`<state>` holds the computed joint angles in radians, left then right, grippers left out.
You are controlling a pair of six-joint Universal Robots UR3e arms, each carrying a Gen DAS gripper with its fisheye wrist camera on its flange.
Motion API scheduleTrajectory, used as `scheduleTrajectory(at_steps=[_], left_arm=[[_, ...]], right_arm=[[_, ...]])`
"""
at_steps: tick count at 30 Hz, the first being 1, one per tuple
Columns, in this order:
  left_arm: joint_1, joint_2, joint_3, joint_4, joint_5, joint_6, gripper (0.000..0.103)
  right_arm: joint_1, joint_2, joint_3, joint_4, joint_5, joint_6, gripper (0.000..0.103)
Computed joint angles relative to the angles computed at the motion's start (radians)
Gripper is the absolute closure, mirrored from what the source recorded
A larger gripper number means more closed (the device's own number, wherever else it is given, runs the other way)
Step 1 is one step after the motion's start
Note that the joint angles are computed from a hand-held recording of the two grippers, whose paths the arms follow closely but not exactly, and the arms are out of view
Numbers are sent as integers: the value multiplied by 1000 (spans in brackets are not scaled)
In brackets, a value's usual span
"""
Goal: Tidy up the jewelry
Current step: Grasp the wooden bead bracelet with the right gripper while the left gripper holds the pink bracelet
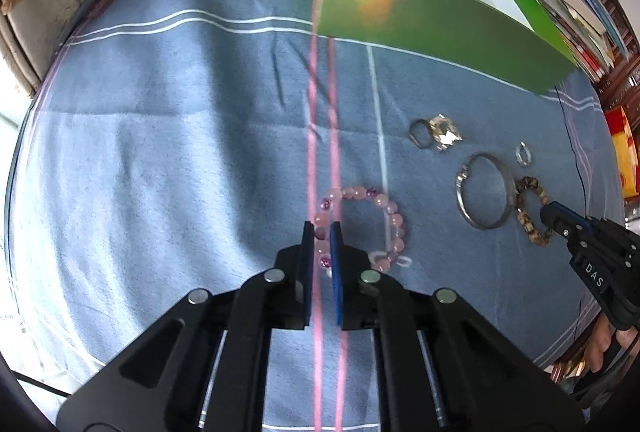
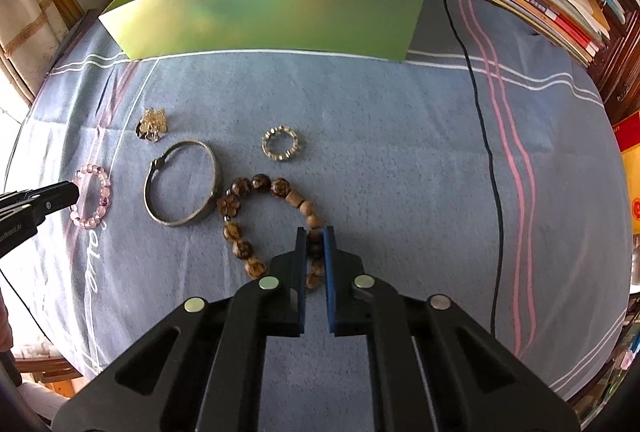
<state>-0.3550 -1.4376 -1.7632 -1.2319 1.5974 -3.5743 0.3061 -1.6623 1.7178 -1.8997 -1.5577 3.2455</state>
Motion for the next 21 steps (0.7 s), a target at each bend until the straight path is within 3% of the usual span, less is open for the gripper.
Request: scheduleTrajectory(at_steps=[13, 17, 21], left_arm=[[-88, -42, 16, 13, 7, -41, 93], [-96, -59, 32, 8, 14, -45, 92], [-104, -85, 52, 16, 11, -47, 84]], right_arm=[[1, -50, 6, 75, -43, -26, 95], [21, 5, -34, 61, -58, 8, 88], [7, 23, -42, 48, -54, 4, 85]])
